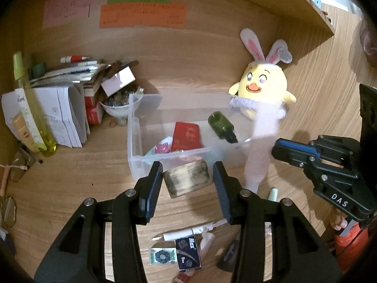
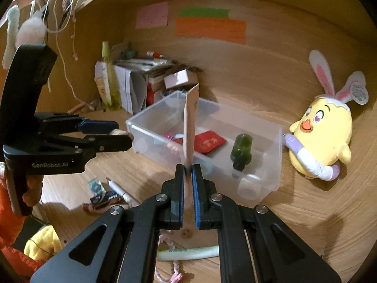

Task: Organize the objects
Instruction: 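Grasp the pink cream tube with the right gripper while the left grasps the clear square case, then carry the pink tube and clear case over the clear box and open both grippers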

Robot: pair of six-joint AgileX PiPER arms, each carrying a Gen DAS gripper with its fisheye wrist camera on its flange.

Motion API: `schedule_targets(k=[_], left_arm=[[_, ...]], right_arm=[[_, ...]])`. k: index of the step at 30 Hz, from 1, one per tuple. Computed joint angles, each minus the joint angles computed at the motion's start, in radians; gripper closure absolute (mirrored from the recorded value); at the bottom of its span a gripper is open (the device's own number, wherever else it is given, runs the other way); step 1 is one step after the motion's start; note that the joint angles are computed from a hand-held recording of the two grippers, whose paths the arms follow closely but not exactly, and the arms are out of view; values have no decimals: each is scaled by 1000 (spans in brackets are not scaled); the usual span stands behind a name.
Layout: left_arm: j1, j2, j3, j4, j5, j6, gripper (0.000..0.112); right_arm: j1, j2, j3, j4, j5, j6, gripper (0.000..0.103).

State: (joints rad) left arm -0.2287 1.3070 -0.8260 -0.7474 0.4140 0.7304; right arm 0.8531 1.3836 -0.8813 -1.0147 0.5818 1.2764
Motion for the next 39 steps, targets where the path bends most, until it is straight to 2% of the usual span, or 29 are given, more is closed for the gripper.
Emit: schedule_targets(k=[5, 11, 12, 14, 16, 21, 31, 32, 33, 34, 35, 37, 39], left_arm=[[-6, 3, -21, -10, -5, 2, 68], [-10, 25, -21, 2, -20, -10, 68], [-8, 30, -20, 5, -22, -12, 68], [0, 40, -17, 2, -21, -7, 68], [15, 46, -11, -14, -16, 11, 68], [55, 52, 11, -64, -4, 72, 68], [125, 74, 32, -173, 35, 192, 68], [129, 75, 34, -180, 37, 200, 68], [133, 76, 36, -188, 39, 210, 68], [136, 78, 36, -195, 42, 218, 68], [140, 79, 36, -202, 46, 225, 68], [143, 77, 38, -210, 47, 234, 68], [144, 76, 37, -209, 47, 233, 68]], right_arm=[[-11, -26, -4, -28, 2, 25, 98], [-78, 4, -8, 136, -64, -118, 94], [-90, 13, -4, 172, -81, -150, 91], [-110, 31, 11, 225, -122, -200, 66], [-99, 64, 14, 202, -123, -184, 57], [-116, 178, -28, 383, -181, -393, 57], [-140, 386, -201, 583, -117, -657, 58], [-143, 386, -196, 586, -136, -661, 59], [-152, 389, -198, 626, -147, -704, 61], [-158, 391, -199, 648, -154, -728, 69], [-159, 391, -200, 639, -155, -719, 84], [-164, 390, -200, 668, -158, -749, 86], [-141, 389, -201, 595, -145, -690, 89]])
